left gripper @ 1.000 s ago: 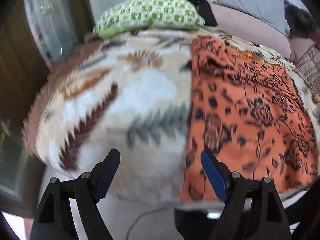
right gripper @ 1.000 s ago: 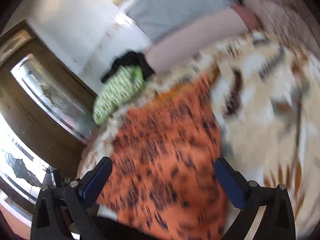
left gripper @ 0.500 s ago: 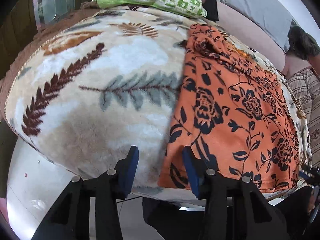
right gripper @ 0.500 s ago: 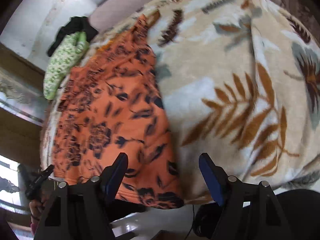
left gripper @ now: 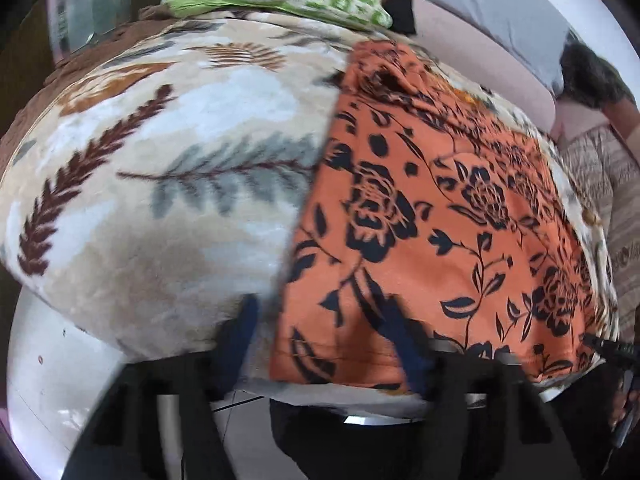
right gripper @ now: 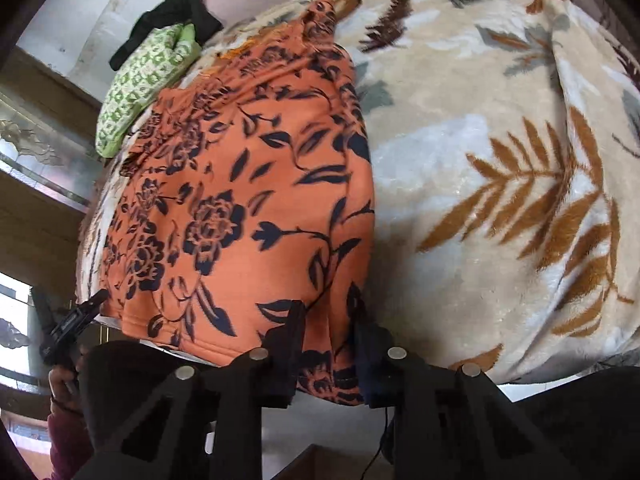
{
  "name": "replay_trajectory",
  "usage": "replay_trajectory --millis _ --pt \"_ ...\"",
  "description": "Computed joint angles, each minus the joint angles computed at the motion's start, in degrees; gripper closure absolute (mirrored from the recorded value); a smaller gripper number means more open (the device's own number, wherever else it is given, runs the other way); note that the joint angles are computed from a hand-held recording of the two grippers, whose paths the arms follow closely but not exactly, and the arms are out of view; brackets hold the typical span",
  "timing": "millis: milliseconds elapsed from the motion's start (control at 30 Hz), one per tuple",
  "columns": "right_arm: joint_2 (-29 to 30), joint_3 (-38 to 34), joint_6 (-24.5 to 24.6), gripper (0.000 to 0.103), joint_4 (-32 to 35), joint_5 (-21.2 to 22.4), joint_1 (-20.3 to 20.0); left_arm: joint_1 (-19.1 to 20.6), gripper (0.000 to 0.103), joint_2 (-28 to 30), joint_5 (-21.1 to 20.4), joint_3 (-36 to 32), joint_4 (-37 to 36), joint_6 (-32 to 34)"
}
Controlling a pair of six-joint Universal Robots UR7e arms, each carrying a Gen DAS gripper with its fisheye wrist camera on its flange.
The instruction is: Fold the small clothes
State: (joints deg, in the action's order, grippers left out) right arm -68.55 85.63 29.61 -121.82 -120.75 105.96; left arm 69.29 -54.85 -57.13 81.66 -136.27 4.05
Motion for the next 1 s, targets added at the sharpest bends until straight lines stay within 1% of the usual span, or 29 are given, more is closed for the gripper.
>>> replay_trajectory --millis 33,67,133,167,200,233,267,300,333,367,400,467,533,567,600,633,767,800,867,900,933,1000 --pt "-0.4 0.4 1.0 0.078 -0.2 1.5 -0.6 -0.3 0.062 0.3 1.2 0.0 0.0 0.7" --pt "-0.9 1.0 2.0 0.077 -1.2 3.0 -1.2 -0.3 0.072 0.3 0.9 0.0 -0.4 1.3" --pt "-1.7 1.8 3.7 0.068 -2.3 5.1 -1.8 0.3 0.089 0.1 -2.0 -0.7 0.4 1.5" --pt "-1.9 2.3 3.4 0.056 -3.3 6.7 -2.1 0.7 0.091 0.0 -3.9 -1.4 1.4 0.5" --pt "-1.9 2.4 2.4 0.048 -4.0 7.8 -2.3 0.9 0.091 0.1 -4.6 -1.8 1.9 -0.1" --pt "-1.9 2.7 0.4 0.049 -5.0 8.9 -2.4 1.2 0.092 0.1 -5.6 -2.3 2.6 -0.7" --pt "-1.5 2.4 -0.5 0.054 -4.5 7.9 -2.0 1.4 0.092 0.0 -6.3 -2.4 2.8 -1.1" --pt "-1.1 1.9 -0.8 0.073 -3.7 6.5 -1.6 1.6 0.092 0.0 -6.8 -2.6 3.0 -1.3" --pt "-1.0 1.8 -0.9 0.082 -3.2 6.2 -1.4 1.8 0.092 0.1 -7.0 -2.8 3.4 -1.3" --pt "-0.9 1.7 -0.9 0.093 -3.1 7.1 -1.6 1.9 0.089 0.3 -7.3 -3.2 4.2 -1.3" --pt "-1.3 1.9 -0.8 0.093 -3.4 8.9 -1.9 2.2 0.088 0.4 -8.3 -3.9 5.3 -1.5" --pt "-1.6 1.9 -1.1 0.093 -3.6 9.3 -1.8 2.3 0.087 0.5 -9.0 -4.7 6.8 -1.7" --pt "-2.1 2.3 -1.0 0.093 -4.7 10.9 -1.9 2.0 0.087 0.8 -8.4 -5.3 8.1 -0.5" --pt "-1.8 1.8 -0.8 0.093 -4.1 10.7 -1.9 1.9 0.088 0.9 -8.0 -5.5 8.3 -0.2" --pt "-1.1 0.5 -0.6 0.092 -1.1 8.4 -1.5 1.9 0.09 1.0 -8.0 -5.6 8.5 0.2" --pt "-0.6 -0.1 -0.2 0.09 0.4 7.0 -1.3 1.8 0.093 1.0 -8.1 -5.6 8.6 0.8" --pt "-0.6 0.3 3.1 0.086 1.0 7.5 -1.9 1.1 0.093 1.1 -6.8 -4.9 7.5 3.0" --pt "-0.6 0.7 2.1 0.086 0.3 7.4 -1.9 1.0 0.093 1.3 -6.0 -5.0 7.9 3.1" --pt "-0.3 0.2 -0.7 0.085 1.0 6.9 -1.6 0.7 0.093 1.5 -5.3 -5.1 8.4 4.0" --pt "-0.3 0.0 -1.0 0.088 1.4 7.5 -1.7 0.7 0.093 1.7 -5.2 -5.6 9.2 4.1" --pt "-0.6 -0.1 -0.7 0.088 1.3 9.0 -2.0 0.9 0.094 1.9 -5.7 -6.5 10.4 3.5" --pt "-1.2 -0.1 -0.9 0.092 0.0 13.5 -2.8 1.3 0.096 2.0 -7.8 -8.2 12.8 3.1"
